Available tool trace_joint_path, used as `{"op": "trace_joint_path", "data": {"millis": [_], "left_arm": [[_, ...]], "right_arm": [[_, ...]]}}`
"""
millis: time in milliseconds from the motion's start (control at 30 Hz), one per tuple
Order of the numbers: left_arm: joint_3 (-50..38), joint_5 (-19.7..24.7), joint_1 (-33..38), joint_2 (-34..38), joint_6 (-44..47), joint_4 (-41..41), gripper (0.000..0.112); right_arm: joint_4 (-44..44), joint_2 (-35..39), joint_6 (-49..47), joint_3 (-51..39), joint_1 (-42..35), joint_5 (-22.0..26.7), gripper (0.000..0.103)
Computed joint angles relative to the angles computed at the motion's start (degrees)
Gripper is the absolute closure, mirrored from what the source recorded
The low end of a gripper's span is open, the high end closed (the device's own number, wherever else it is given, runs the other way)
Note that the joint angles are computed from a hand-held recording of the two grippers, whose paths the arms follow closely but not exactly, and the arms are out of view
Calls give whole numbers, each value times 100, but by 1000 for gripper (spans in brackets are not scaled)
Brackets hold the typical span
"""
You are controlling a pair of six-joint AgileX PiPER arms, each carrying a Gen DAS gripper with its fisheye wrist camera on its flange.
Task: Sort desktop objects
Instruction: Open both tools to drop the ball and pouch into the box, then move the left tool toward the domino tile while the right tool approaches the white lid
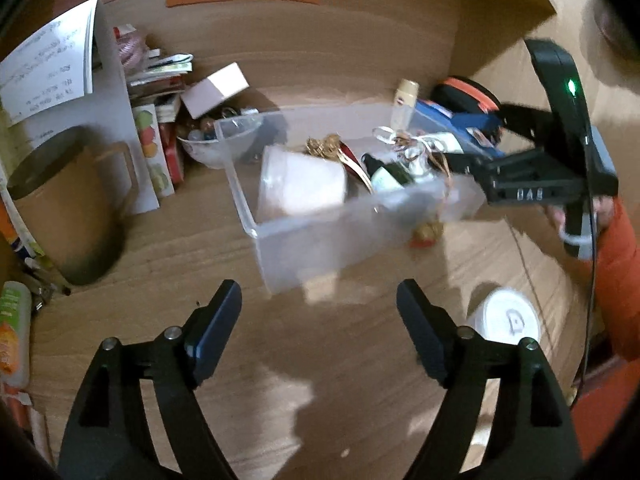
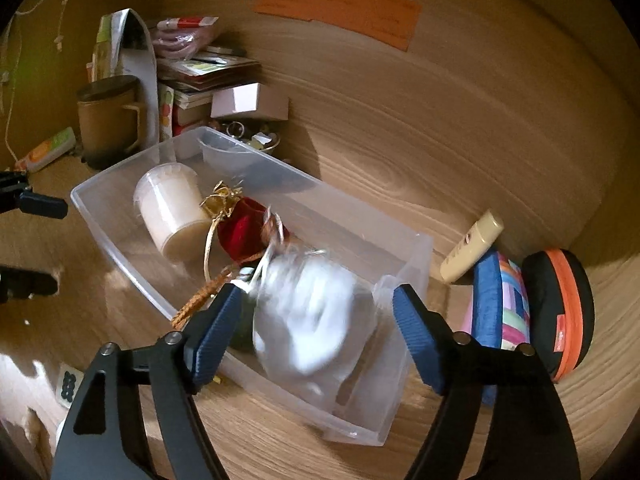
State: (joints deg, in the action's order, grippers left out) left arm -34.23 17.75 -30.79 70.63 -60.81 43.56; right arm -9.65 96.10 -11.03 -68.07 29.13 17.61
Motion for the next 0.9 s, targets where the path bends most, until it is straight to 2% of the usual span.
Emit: {"op": "trace_joint_path", "data": {"millis": [67, 167, 367, 500, 600, 900], "left_arm": [[40, 79, -119, -2, -106, 84, 32], [52, 7, -135, 27, 162, -160, 29], [-2, -398, -129, 162, 1795, -1637, 28], [-84, -273, -416, 306, 1941, -1718, 28], [-163, -119, -613, 469, 1708, -1552, 28], [-367, 31, -807, 793, 1647, -1495, 28]], "right_arm": [[575, -113, -552, 107, -69, -35, 28], [961, -258, -835, 248, -145, -54, 26], [1606, -576, -1209, 477, -390, 168, 23], [1791, -865, -1272, 737, -505, 246, 22], [2219, -1035, -1598, 917, -593, 323, 21], [1947, -1593, -1419, 1778, -142, 169, 21]]}}
